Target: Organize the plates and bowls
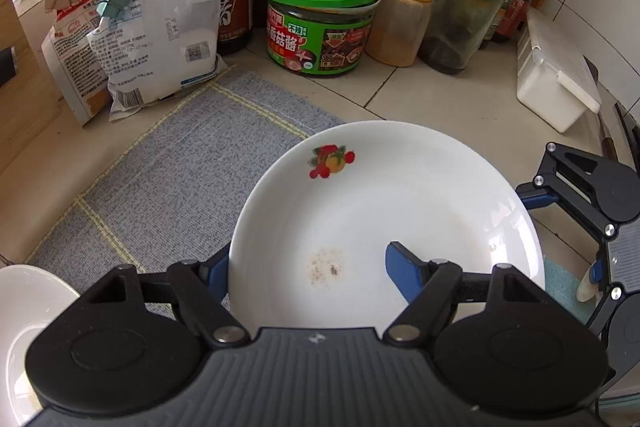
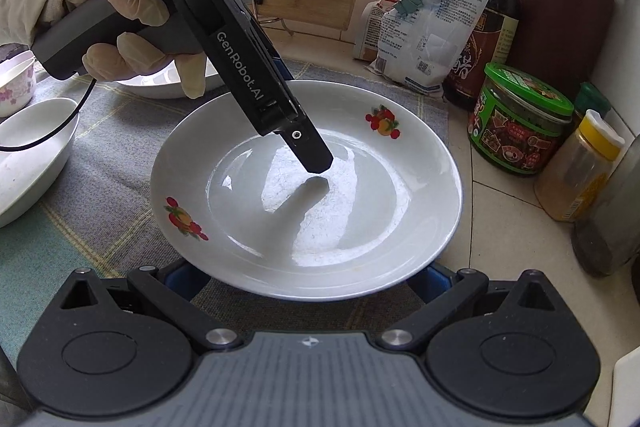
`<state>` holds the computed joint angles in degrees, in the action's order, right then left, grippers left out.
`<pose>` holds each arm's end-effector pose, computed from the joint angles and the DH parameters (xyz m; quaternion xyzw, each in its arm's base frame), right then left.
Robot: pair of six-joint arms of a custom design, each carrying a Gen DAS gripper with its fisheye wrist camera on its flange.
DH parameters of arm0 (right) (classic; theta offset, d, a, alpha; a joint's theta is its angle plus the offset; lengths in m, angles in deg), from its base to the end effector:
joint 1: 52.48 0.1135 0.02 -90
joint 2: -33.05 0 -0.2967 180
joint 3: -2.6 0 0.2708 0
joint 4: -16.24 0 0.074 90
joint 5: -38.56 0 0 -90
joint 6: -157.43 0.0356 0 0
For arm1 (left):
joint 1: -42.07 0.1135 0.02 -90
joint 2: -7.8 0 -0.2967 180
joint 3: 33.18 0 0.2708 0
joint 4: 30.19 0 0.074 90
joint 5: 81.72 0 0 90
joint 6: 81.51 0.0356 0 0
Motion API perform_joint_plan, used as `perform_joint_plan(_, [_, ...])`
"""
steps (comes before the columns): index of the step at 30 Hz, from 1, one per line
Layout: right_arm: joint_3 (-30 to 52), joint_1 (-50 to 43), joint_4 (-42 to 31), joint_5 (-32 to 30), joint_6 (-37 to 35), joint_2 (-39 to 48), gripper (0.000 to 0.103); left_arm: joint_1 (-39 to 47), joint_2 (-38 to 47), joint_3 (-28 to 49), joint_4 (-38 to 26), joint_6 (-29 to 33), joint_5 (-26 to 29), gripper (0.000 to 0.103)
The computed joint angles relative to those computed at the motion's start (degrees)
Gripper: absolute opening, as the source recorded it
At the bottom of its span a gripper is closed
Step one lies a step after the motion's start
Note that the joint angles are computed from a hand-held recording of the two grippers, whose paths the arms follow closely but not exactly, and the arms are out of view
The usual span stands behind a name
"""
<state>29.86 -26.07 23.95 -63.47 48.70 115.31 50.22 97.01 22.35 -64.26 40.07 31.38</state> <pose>0.1840 0.0997 0.1057 -0.3907 0.8406 0.1216 0.3548 0.2808 0.0261 0.1612 0.2330 0.9335 -0.1205 0.2446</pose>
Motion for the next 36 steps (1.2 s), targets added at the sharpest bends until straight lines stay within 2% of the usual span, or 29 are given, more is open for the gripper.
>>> perform_joint_plan(20, [0.9, 0.3, 3.9, 1.4, 1.7, 4.6, 0.103, -0.8, 2.1, 0.5, 2.8, 0.1, -0.6, 0.077])
perform_joint_plan(25, [0.5, 0.5, 3.7, 1.9, 1.7, 4.0, 0.103, -0.8, 1.7, 0.2, 3.1, 0.6, -0.5, 0.081])
perform_joint_plan(26, [0.3, 0.7, 3.2, 2.3, 1.8, 3.3, 0.103, -0.7, 1.4, 0.0, 3.2, 0.8, -0.3, 0.084])
perform_joint_plan(36, [-1.4, 1.6, -3.6, 3.6, 4.7, -5.8, 0.103, 1.5, -9.5, -3.5, 1.2, 1.4, -0.6, 0.086])
